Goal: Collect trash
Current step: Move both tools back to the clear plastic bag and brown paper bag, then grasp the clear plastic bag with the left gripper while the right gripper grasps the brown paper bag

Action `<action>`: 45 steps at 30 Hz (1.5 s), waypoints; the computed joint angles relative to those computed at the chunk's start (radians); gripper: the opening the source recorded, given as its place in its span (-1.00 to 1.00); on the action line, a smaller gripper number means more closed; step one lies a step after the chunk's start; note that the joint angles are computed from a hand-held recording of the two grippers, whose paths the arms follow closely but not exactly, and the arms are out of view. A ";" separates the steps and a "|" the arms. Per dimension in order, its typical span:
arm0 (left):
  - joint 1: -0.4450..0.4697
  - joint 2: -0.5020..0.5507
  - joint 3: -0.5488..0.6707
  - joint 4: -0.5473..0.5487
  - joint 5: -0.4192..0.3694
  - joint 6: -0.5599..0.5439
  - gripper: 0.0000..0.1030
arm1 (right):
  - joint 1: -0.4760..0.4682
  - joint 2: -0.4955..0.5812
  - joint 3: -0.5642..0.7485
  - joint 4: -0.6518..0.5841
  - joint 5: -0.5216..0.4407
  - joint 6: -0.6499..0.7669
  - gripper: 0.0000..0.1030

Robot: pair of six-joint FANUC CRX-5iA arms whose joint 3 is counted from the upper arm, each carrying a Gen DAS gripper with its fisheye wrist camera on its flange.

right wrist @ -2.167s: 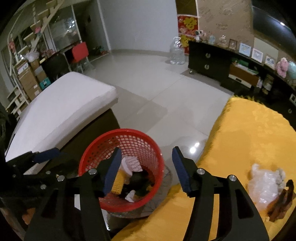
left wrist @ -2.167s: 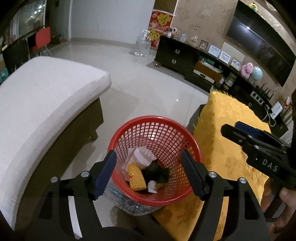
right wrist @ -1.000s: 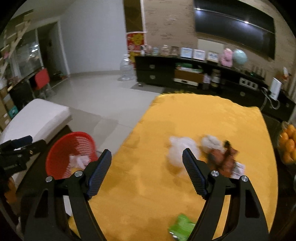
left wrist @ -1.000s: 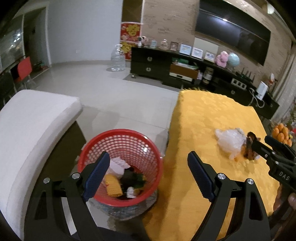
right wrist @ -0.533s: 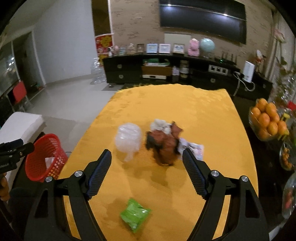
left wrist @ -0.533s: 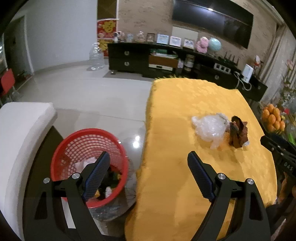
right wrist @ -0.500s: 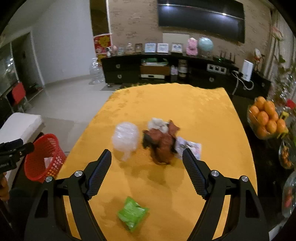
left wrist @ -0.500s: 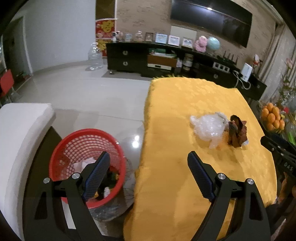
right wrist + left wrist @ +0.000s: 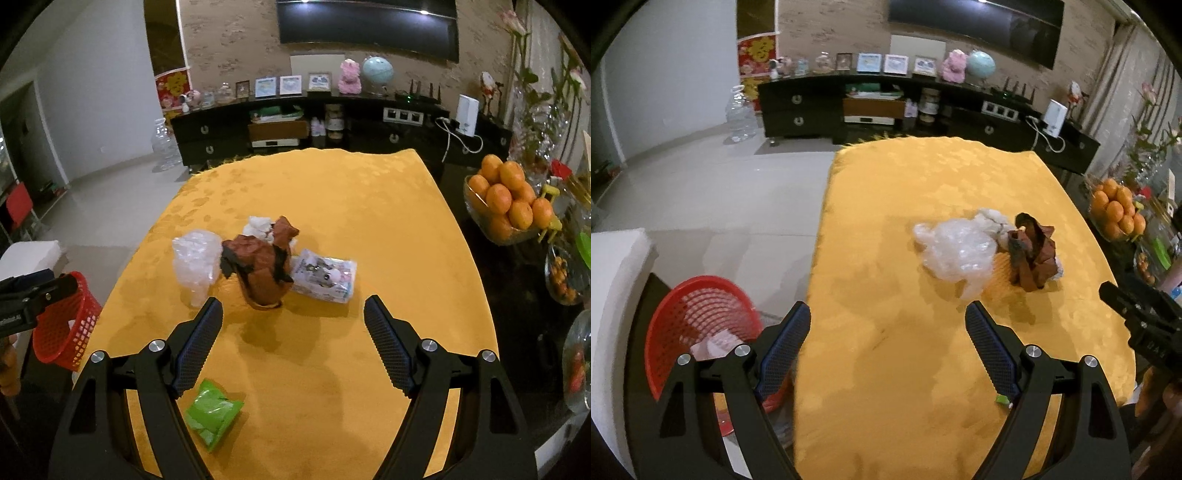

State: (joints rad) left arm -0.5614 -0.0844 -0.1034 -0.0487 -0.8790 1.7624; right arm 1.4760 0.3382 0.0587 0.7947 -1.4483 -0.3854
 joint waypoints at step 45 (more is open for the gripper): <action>-0.004 0.342 0.179 0.197 0.022 -0.194 -0.47 | -0.075 -0.052 -0.123 -0.038 0.138 -0.039 0.48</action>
